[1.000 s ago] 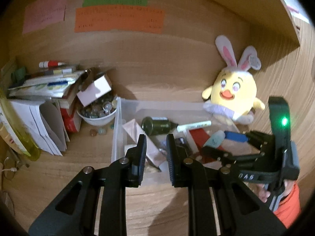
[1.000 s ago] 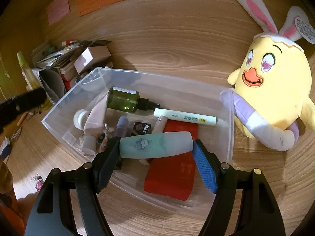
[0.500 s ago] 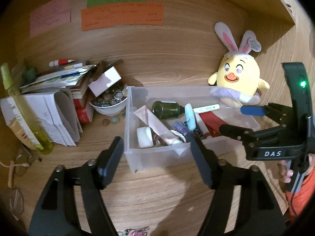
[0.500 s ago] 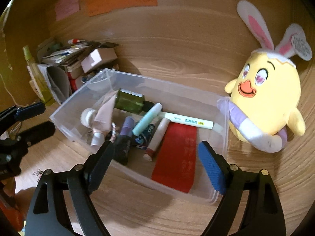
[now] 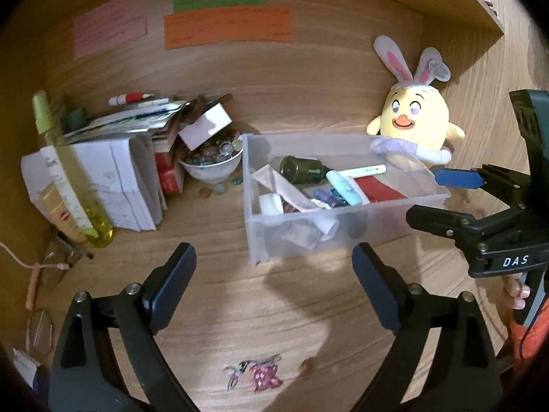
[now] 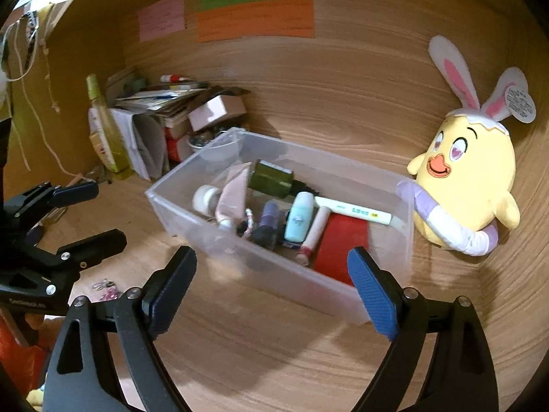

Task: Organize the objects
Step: 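Move the right gripper to the brown bead while left gripper approaches the pink keychain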

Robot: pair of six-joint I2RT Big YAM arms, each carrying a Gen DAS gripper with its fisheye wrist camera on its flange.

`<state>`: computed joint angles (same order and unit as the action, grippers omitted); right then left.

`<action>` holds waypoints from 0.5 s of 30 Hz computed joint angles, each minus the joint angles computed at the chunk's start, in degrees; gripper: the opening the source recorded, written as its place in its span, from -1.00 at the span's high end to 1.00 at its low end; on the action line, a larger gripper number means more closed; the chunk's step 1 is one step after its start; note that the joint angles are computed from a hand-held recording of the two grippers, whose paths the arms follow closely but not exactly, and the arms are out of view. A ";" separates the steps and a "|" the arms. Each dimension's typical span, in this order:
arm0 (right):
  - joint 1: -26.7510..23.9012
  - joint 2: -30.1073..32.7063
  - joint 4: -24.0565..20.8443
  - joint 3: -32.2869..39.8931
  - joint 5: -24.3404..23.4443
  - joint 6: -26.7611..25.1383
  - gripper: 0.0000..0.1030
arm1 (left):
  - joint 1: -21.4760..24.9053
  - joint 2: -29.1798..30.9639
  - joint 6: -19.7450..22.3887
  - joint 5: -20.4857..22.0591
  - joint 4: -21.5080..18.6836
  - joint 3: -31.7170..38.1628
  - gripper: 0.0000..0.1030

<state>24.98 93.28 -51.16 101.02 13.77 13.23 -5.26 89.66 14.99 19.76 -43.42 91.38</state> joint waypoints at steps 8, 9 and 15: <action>1.94 0.46 -0.12 -1.06 -1.24 0.28 -0.74 | 2.11 -0.99 2.00 -1.01 -0.92 -2.70 -0.83; 2.13 0.55 -0.13 -1.17 -1.42 0.33 -0.74 | 2.39 -1.03 2.25 -1.15 -1.07 -2.96 -0.83; 3.42 1.39 -0.26 -1.69 -3.71 0.10 -0.74 | 4.66 -0.22 3.33 0.00 -4.60 -3.32 -0.83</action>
<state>28.39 94.67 -51.43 99.32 10.06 13.33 -0.60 89.45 18.32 19.76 -48.03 88.07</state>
